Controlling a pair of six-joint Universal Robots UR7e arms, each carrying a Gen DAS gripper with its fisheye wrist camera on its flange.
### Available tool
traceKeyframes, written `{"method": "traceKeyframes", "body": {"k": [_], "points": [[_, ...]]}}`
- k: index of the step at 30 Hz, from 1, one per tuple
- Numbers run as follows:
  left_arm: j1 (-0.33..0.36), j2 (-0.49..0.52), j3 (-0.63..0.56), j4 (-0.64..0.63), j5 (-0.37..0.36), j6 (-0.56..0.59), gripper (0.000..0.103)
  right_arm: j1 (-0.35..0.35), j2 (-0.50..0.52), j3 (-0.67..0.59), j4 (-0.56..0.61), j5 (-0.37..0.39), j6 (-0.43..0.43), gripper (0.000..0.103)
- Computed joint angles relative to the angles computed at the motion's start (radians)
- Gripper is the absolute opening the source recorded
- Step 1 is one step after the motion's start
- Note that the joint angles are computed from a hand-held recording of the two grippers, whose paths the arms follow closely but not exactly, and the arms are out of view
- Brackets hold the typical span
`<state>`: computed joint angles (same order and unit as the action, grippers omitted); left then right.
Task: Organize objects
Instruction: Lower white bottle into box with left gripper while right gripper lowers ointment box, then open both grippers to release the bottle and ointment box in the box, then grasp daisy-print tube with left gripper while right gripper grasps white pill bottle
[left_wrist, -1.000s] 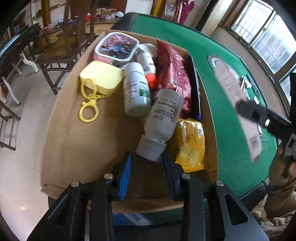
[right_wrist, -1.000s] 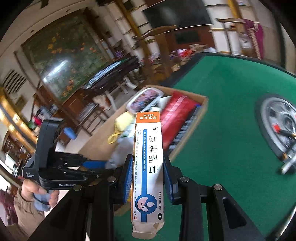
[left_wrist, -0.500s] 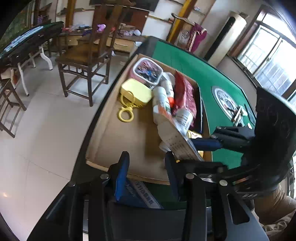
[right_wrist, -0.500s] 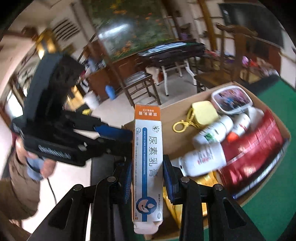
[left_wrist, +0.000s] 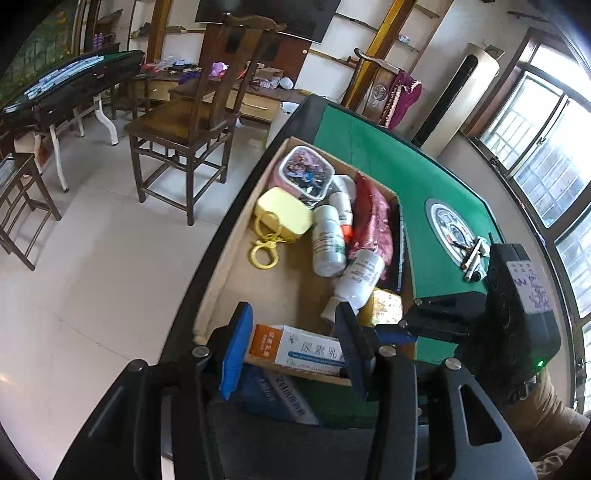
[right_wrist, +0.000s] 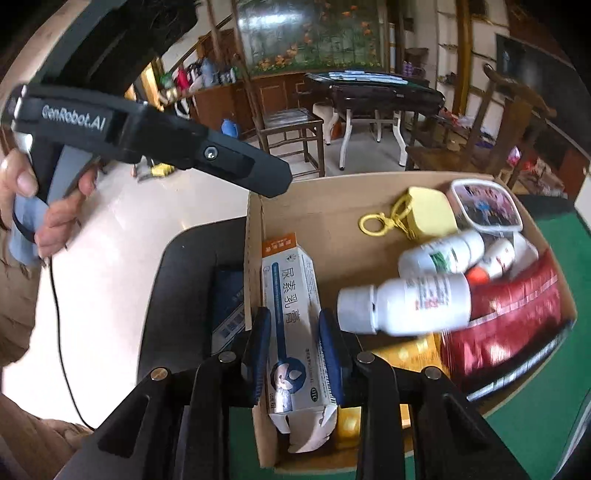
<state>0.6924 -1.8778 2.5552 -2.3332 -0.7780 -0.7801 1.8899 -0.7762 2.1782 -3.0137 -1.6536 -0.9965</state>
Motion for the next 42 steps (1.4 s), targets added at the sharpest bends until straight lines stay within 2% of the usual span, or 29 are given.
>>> {"method": "traceKeyframes", "body": {"k": [2,3,4,6,10,13,17,21,24,25,29,32,37,42], "points": [[-0.004,0.037,-0.006,-0.034,-0.014,0.019,0.046,-0.027,-0.033,0.016,0.0,0.058,0.032,0.032],[-0.005,0.064,-0.01,-0.06,-0.023,0.033,0.046,-0.045,-0.06,0.027,0.013,0.094,0.049,0.038],[-0.008,0.082,-0.01,-0.081,-0.033,0.047,0.046,-0.062,-0.086,0.043,0.006,0.126,0.061,0.049],[-0.008,0.146,-0.019,-0.142,-0.06,0.085,0.05,-0.099,-0.142,0.079,-0.021,0.18,0.085,0.062],[-0.012,0.267,-0.038,-0.261,-0.11,0.153,0.056,-0.17,-0.253,0.165,-0.121,0.217,0.14,0.082],[-0.015,0.367,-0.059,-0.348,-0.154,0.188,0.061,-0.254,-0.358,0.234,-0.168,0.232,0.165,0.097],[-0.022,0.51,-0.102,-0.44,-0.222,0.229,0.066,-0.366,-0.485,0.285,-0.194,0.255,0.195,0.103],[-0.027,0.651,-0.174,-0.473,-0.294,0.268,0.071,-0.503,-0.642,0.29,-0.153,0.292,0.218,0.103],[-0.03,0.752,-0.234,-0.478,-0.344,0.297,0.072,-0.603,-0.725,0.278,-0.133,0.352,0.26,0.103],[-0.034,0.781,-0.25,-0.48,-0.357,0.305,0.072,-0.656,-0.768,0.274,-0.141,0.383,0.298,0.103],[-0.041,0.897,-0.325,-0.477,-0.407,0.341,0.072,-0.751,-0.835,0.267,-0.11,0.475,0.337,0.103],[-0.045,0.977,-0.384,-0.48,-0.438,0.367,0.072,-0.787,-0.884,0.258,-0.114,0.484,0.389,0.103],[-0.055,1.096,-0.483,-0.466,-0.467,0.426,0.072,-0.814,-0.932,0.248,-0.108,0.447,0.389,0.103],[-0.072,1.194,-0.563,-0.428,-0.456,0.478,0.072,-0.858,-0.96,0.247,-0.08,0.489,0.406,0.103]]}}
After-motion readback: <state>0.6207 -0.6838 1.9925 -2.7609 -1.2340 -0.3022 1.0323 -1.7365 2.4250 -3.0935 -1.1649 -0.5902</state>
